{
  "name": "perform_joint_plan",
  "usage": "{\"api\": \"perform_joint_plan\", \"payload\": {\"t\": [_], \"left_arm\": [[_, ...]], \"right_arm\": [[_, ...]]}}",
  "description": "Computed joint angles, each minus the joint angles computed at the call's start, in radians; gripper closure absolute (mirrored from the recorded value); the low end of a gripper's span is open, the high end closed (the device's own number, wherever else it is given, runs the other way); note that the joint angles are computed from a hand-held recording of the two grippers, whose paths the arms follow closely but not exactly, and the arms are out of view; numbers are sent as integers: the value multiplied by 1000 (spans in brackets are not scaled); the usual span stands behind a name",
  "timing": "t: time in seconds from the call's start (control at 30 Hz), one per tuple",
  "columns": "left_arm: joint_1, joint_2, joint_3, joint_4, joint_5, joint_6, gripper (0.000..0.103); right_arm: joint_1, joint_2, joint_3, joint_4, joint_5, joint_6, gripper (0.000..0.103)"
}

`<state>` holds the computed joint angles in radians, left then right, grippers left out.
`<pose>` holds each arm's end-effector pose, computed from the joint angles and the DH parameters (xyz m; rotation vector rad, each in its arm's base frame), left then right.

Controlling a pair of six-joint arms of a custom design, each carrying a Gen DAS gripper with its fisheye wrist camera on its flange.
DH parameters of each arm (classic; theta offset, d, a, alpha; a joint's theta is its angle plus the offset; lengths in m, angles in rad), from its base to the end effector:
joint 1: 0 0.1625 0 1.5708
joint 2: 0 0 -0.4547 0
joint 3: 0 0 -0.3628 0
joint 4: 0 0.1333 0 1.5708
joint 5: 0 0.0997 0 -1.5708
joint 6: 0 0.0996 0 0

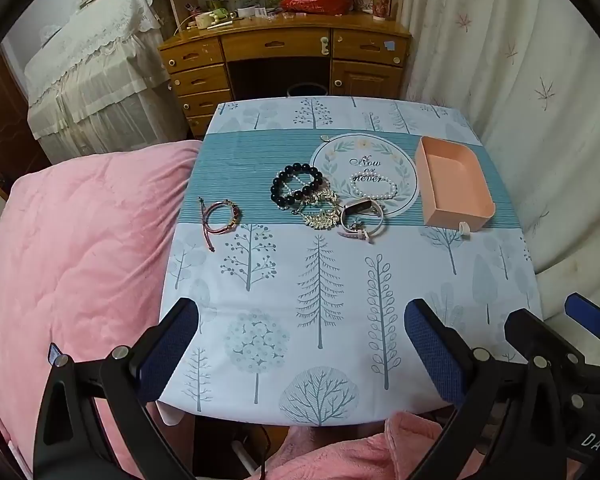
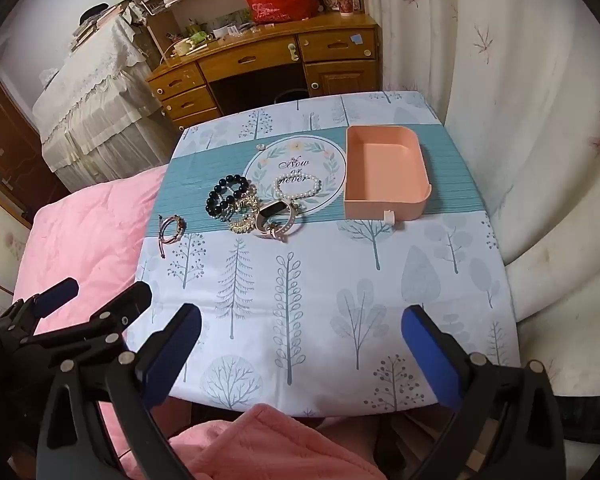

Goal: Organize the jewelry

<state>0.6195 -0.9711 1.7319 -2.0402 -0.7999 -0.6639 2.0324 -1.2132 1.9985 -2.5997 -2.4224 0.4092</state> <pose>-0.3662 -0.5101 0.1906 0.4790 2.3252 -0.4545 0.2876 -0.4470 0.2923 -0.0694 -2.3726 0.7164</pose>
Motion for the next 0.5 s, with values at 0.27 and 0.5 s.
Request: {"api": "perform_joint_plan", "payload": {"t": [0.27, 0.5], "left_arm": [[-7, 2, -14, 7, 17, 6, 1], [-14, 11, -19, 4, 24, 6, 1]], "right_arm": [[3, -4, 1, -8, -3, -1, 2], [7, -10, -1, -6, -15, -10, 2]]}}
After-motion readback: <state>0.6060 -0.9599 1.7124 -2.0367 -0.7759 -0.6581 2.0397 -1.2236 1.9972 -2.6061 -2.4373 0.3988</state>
